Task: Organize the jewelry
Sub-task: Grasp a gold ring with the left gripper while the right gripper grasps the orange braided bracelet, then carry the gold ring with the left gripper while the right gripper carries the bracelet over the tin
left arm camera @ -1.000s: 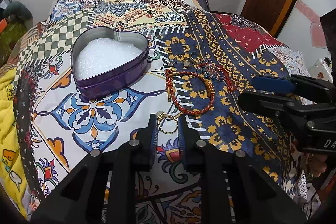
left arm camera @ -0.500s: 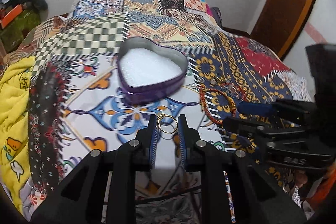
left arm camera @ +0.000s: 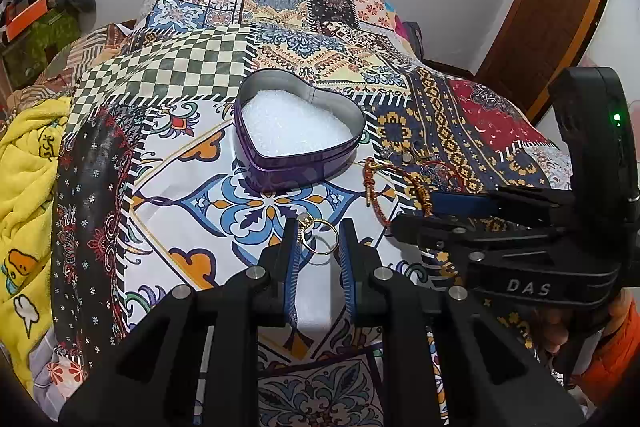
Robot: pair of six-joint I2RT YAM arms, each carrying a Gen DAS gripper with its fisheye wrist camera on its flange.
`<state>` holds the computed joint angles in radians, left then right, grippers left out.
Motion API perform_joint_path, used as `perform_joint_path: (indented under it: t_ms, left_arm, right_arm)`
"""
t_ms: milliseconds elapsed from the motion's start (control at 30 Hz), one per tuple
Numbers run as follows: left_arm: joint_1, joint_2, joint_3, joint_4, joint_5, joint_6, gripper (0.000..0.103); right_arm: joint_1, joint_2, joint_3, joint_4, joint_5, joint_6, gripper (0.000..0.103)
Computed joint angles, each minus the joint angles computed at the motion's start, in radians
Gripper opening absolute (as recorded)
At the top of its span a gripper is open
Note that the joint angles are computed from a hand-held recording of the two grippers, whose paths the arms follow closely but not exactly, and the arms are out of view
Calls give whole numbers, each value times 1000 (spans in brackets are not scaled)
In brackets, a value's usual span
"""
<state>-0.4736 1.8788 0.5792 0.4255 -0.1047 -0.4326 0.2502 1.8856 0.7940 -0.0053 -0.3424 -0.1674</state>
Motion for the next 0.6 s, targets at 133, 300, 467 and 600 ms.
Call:
perform_joint_path:
  t_ms: [133, 300, 467, 600]
  left_arm:
    - [3, -8, -9, 2, -12, -1, 18]
    - [22, -19, -30, 12, -10, -8, 18]
    - [32, -33, -45, 12, -10, -7, 18]
    - [23, -61, -53, -2, -24, -3, 18]
  right_arm:
    - [27, 7, -10, 38, 44, -6, 47]
    - [37, 1, -29, 83, 86, -9, 21]
    - [0, 12, -9, 63, 37, 7, 10]
    - [-4, -9, -17, 55, 28, 11, 10]
